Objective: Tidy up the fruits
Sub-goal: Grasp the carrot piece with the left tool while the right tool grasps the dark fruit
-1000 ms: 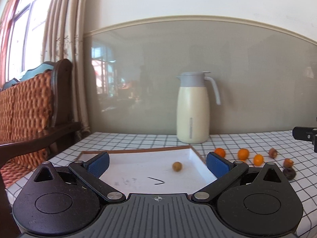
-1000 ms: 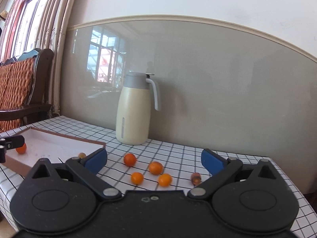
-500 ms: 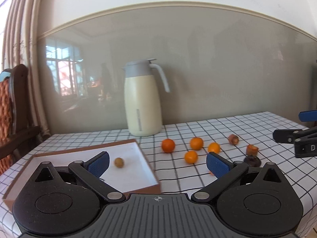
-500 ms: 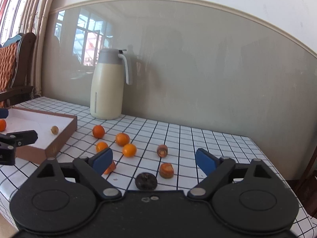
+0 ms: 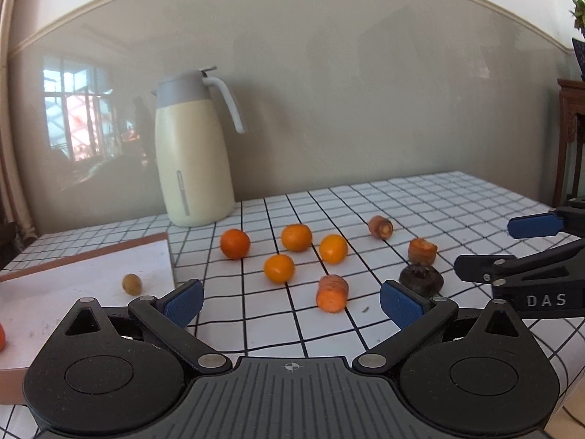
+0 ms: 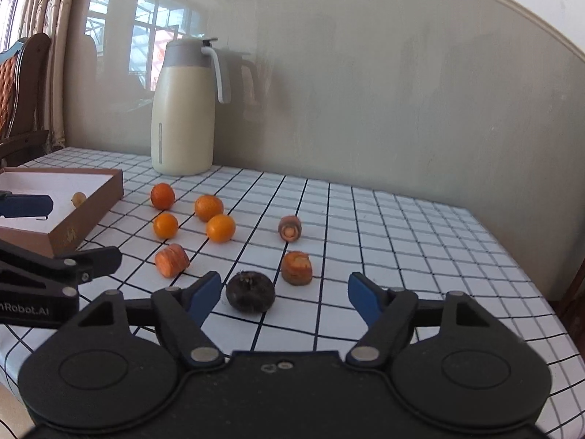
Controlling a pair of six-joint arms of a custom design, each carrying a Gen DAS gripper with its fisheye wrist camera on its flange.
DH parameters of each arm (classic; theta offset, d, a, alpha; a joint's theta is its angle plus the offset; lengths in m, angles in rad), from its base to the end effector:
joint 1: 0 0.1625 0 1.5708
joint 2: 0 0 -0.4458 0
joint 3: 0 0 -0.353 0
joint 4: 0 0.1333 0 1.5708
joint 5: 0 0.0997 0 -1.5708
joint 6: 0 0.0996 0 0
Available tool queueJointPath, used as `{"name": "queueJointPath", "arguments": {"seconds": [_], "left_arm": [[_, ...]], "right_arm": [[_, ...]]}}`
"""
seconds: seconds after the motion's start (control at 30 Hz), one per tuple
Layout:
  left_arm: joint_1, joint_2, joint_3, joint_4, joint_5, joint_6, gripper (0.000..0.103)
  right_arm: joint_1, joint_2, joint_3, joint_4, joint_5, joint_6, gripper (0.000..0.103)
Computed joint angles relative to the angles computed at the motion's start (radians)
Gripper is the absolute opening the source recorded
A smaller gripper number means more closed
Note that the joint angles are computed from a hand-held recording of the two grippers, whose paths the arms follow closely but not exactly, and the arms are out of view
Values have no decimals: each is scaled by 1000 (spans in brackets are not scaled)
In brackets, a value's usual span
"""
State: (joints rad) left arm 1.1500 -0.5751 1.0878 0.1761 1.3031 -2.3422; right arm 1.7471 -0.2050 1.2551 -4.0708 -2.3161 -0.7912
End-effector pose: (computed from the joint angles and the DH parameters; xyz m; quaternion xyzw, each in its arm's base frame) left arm -0.1372 -0.6973 0.0938 0.4668 0.7672 -0.3928 0.1981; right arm 0.1869 -0.6744 0.0372 0.1105 -0.7295 0.5062 0.4466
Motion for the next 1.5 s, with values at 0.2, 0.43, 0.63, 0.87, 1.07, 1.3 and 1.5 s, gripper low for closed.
{"name": "queueJointPath", "arguments": {"seconds": [0.2,0.43,0.63,0.87,1.07,1.3,1.5], "left_arm": [[-5,76,-117,119,-40,-20,79],[-4,150,-241,214,-44,-44,75],[-3,218,-358,302,-55,-65,70],[-6,309,-533,410,-62,-68,70],[-4,385,-692,521,-71,-106,70],[-10,411,-733,544,-77,-81,64],[-12,436,-776,583,-59,-100,32]], "right_arm": [[-13,2,-25,102,3,46,60],[-36,-13,-25,202,0,118,51],[-51,-22,-35,267,9,160,43],[-56,-15,-79,281,-10,165,42],[-72,-39,-64,311,37,191,42],[-81,-47,-74,360,57,205,35],[-76,-38,-86,347,27,162,34]]}}
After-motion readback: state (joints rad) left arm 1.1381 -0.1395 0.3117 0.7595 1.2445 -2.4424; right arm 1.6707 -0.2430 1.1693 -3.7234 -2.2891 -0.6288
